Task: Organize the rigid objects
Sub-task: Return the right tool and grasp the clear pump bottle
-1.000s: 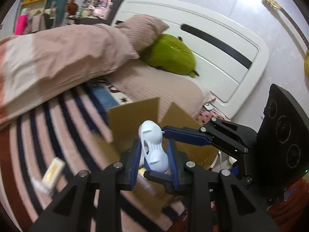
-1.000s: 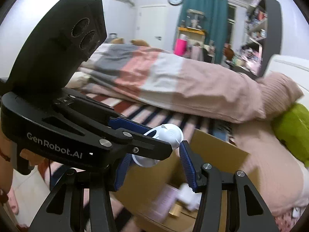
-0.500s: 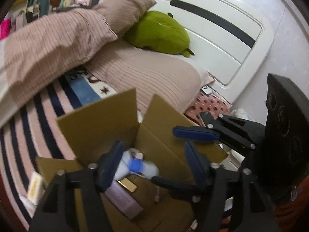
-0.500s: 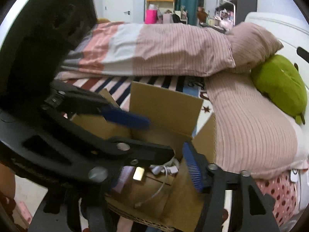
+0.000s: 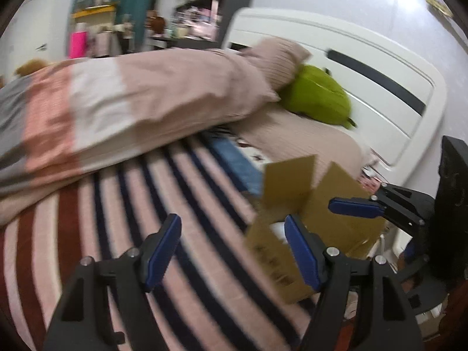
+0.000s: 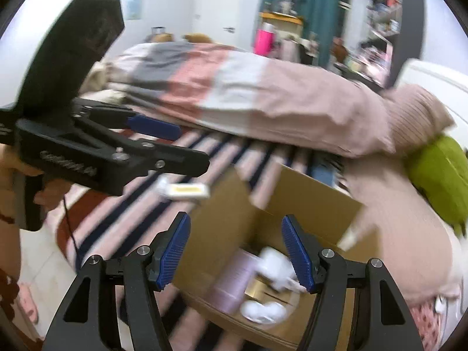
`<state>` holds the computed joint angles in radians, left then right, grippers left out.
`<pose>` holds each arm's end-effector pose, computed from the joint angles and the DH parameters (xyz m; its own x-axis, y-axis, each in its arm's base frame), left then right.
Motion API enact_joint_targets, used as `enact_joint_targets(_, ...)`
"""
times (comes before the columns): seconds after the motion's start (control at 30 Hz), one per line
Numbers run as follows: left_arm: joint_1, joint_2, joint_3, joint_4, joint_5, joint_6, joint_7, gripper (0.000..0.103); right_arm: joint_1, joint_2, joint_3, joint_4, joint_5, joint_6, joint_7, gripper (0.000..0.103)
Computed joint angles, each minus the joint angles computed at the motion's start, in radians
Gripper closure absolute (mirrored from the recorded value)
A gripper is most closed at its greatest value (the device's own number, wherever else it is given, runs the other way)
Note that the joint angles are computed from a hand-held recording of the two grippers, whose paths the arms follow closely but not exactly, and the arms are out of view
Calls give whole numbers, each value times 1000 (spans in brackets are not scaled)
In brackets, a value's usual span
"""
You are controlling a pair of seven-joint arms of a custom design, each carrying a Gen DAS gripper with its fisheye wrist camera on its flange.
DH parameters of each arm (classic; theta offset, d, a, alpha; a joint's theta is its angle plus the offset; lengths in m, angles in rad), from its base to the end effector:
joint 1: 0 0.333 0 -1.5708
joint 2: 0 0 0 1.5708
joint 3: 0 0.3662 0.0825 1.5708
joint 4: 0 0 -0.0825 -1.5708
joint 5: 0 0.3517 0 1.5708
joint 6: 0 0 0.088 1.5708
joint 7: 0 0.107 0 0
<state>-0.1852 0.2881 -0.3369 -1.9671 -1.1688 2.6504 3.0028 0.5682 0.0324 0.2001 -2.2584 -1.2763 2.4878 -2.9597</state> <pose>0.5566 -0.2714 0.4313 -0.8468 -0.4923 0.2016 -0.4631 0.4958 -0.7346 0.3699 0.3628 0.4366 -0.0300 -0.9956 0.0890 -0.6639 -0.0467 -0.7464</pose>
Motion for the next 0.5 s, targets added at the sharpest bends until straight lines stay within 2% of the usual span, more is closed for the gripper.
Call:
enact_joint_targets(0.1,50,-7,22,-20,-66,6,56,33,8,83,-5,103,-72,65,-3,42)
enact_joint_targets(0.2,82,-1,41,-33,-122,21,104,32,16,188,-27,219,-76,162,-54,41)
enact_joint_targets(0.37,124,46,66,-35,-176,36,144,31,4,404,-58,394,83,316,-201,41)
enact_joint_targets(0.5,154,96,70,-24,-183,30,134,31,15,531,-97,486,186,323,-249,42)
